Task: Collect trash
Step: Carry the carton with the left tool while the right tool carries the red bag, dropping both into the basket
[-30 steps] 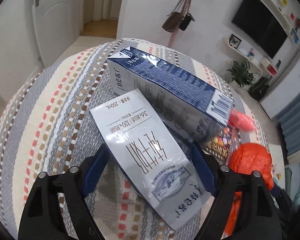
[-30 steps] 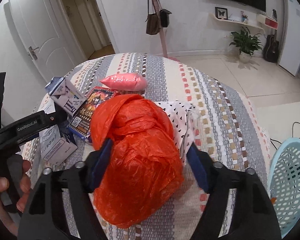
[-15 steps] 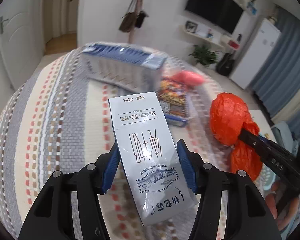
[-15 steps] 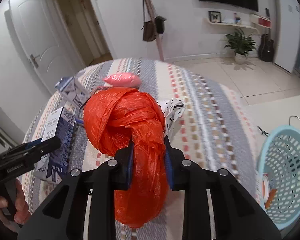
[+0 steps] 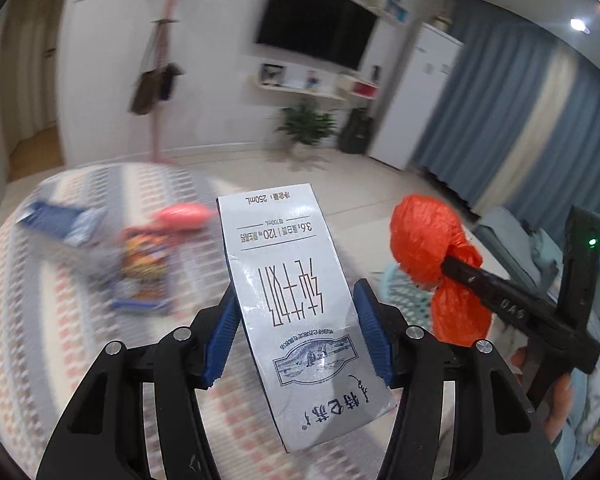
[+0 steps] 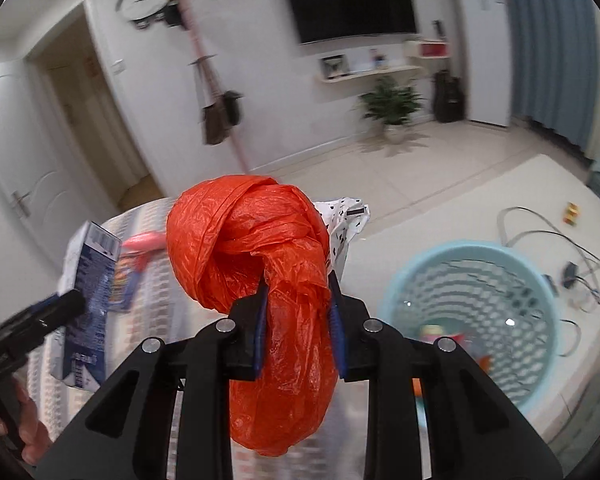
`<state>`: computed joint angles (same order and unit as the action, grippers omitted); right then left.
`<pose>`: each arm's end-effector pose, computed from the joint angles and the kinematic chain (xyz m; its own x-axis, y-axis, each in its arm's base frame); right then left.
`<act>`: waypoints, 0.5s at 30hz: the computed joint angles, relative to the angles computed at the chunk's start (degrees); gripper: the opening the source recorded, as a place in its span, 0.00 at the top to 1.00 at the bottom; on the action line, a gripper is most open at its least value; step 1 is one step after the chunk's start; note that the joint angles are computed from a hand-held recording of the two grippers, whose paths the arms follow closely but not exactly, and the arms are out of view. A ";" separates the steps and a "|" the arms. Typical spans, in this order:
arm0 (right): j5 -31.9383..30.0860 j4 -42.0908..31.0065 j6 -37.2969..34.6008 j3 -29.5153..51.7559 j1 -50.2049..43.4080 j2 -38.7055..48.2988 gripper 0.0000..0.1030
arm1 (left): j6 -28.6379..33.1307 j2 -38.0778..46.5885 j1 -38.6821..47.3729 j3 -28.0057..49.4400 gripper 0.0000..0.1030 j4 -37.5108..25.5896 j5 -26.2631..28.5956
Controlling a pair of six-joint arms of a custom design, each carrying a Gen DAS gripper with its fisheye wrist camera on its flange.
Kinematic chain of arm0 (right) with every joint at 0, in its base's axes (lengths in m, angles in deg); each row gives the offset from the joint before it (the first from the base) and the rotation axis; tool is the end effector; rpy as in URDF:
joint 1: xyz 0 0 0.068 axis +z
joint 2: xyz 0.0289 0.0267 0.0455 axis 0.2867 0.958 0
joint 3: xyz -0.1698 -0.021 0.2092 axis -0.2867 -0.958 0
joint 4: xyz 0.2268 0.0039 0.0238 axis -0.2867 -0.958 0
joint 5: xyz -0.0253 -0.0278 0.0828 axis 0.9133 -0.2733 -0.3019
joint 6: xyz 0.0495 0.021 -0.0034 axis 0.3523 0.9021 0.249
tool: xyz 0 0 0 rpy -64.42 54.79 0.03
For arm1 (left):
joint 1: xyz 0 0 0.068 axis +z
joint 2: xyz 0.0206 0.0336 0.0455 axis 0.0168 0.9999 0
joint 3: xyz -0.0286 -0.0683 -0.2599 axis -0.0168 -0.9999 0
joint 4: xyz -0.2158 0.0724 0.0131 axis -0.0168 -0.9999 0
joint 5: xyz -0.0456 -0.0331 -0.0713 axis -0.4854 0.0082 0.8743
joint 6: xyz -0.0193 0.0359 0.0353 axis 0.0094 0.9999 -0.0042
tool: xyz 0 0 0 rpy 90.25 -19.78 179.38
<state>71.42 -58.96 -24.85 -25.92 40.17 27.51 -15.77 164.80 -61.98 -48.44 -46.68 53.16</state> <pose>0.1913 0.0855 0.1417 -0.6806 -0.0233 -0.7323 -0.2787 0.9326 0.2294 0.1178 -0.1840 0.1620 -0.6511 -0.2094 -0.7296 0.0026 0.9606 -0.2780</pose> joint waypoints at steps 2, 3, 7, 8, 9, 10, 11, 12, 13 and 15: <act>-0.43 -1.04 -1.85 -0.33 -4.28 -0.61 0.78 | 4.21 5.03 1.02 3.30 0.47 4.59 1.96; -1.73 -1.54 -3.14 -0.58 -7.92 -1.02 0.78 | 6.04 7.19 1.72 4.50 0.47 6.75 3.18; -4.66 -0.75 -5.55 -0.95 -17.07 0.12 0.78 | 12.57 16.37 5.03 11.92 0.47 12.31 9.73; -5.36 -0.22 -6.27 -0.96 -19.69 1.18 0.78 | 13.70 18.34 5.48 13.88 0.47 12.85 10.90; -5.80 0.38 -6.67 -0.78 -21.29 2.41 0.78 | 14.95 20.77 5.86 16.25 0.47 13.52 12.11; -6.42 1.18 -7.07 -0.51 -23.31 4.21 0.78 | 15.77 22.98 6.10 18.41 0.47 14.00 13.17; -6.67 1.92 -7.20 -0.25 -24.48 5.76 0.78 | 16.52 24.96 6.46 20.47 0.47 14.31 14.36; -7.05 2.75 -7.43 0.09 -26.21 7.85 0.78 | 17.41 27.25 6.90 22.74 0.47 14.79 15.83; -7.56 3.60 -7.81 0.48 -28.17 10.22 0.78 | 17.83 29.54 6.83 24.75 0.47 15.13 16.73; -7.79 4.55 -8.01 1.38 -30.15 13.55 0.78 | 18.53 33.06 7.30 28.30 0.47 14.86 18.66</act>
<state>63.63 -54.41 -32.86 -24.54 10.02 41.07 2.76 197.86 -54.68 -20.14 -31.82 71.82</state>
